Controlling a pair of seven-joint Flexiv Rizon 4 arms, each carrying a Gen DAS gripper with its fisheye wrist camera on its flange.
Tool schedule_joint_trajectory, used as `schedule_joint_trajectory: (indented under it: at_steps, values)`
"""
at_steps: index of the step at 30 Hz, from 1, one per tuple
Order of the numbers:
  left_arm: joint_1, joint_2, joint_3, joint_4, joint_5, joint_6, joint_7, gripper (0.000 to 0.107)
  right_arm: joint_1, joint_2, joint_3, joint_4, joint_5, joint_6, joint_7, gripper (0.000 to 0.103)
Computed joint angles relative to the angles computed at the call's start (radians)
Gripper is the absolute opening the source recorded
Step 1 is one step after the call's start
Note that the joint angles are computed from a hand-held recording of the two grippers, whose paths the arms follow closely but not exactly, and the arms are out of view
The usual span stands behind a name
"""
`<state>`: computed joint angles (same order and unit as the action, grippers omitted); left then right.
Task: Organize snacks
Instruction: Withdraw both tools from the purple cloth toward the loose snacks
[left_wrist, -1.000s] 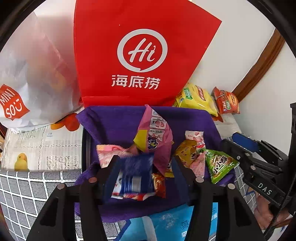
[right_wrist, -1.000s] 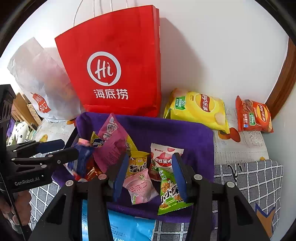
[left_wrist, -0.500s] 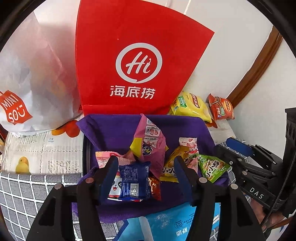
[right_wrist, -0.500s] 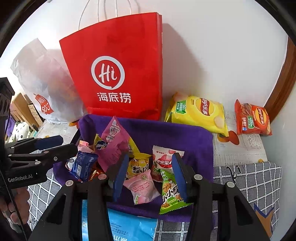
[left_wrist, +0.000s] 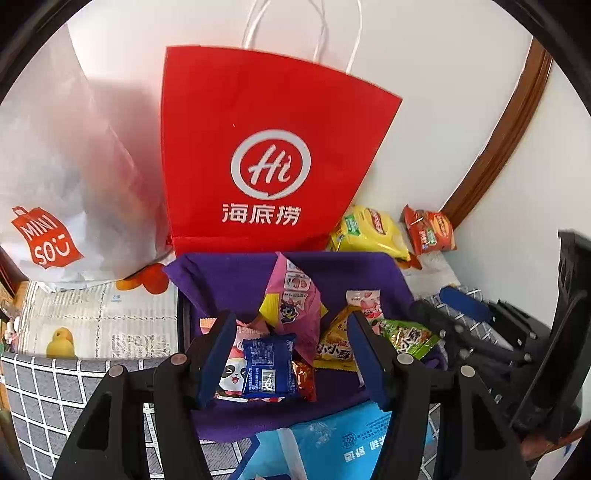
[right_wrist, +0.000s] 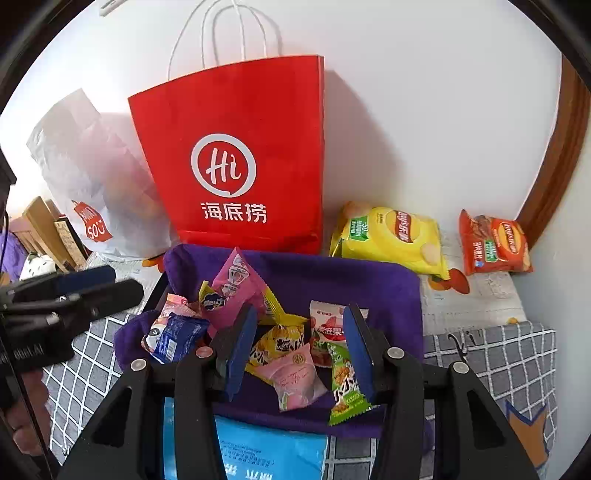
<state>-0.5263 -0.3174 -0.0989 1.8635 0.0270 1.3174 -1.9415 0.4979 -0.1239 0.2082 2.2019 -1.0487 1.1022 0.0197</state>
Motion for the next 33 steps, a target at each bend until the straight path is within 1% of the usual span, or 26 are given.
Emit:
schedule_joint_trajectory:
  at_steps: [3,6,10,14,16,20,23,25,29,33]
  values:
    - [0.012,0.015,-0.013,0.017,-0.021,0.019,0.011,0.060,0.015,0.022,0.025,0.006,0.044,-0.046,-0.038,0.048]
    - [0.017,0.028,-0.023,0.029,-0.032,0.034,0.024,0.060,0.028,0.059,0.047,0.025,0.059,-0.096,-0.032,0.048]
    - [0.034,0.054,-0.058,0.061,-0.082,0.070,0.074,0.060,0.034,0.117,0.081,0.063,0.107,-0.133,-0.017,0.048]
    - [0.019,0.078,-0.058,0.073,-0.086,0.085,0.082,0.061,0.050,0.183,0.129,0.095,0.182,-0.207,-0.015,0.048]
    - [0.011,0.088,-0.056,0.073,-0.080,0.084,0.087,0.061,0.056,0.212,0.148,0.116,0.207,-0.216,-0.010,0.048]
    - [-0.020,0.114,-0.027,0.064,-0.019,0.069,0.048,0.062,0.061,0.261,0.176,0.165,0.260,-0.188,0.011,0.048]
    - [-0.030,0.142,-0.014,0.070,0.029,0.032,0.005,0.062,0.068,0.267,0.194,0.184,0.292,-0.184,0.038,0.048]
    - [-0.027,0.164,-0.013,0.086,0.056,0.023,-0.014,0.062,0.075,0.260,0.201,0.193,0.303,-0.172,0.057,0.048]
    - [-0.007,0.215,-0.011,0.134,0.105,-0.002,-0.068,0.062,0.100,0.217,0.208,0.214,0.290,-0.091,0.101,0.048]
    - [0.027,0.262,-0.023,0.202,0.107,-0.005,-0.085,0.062,0.136,0.162,0.207,0.220,0.255,-0.037,0.132,0.048]
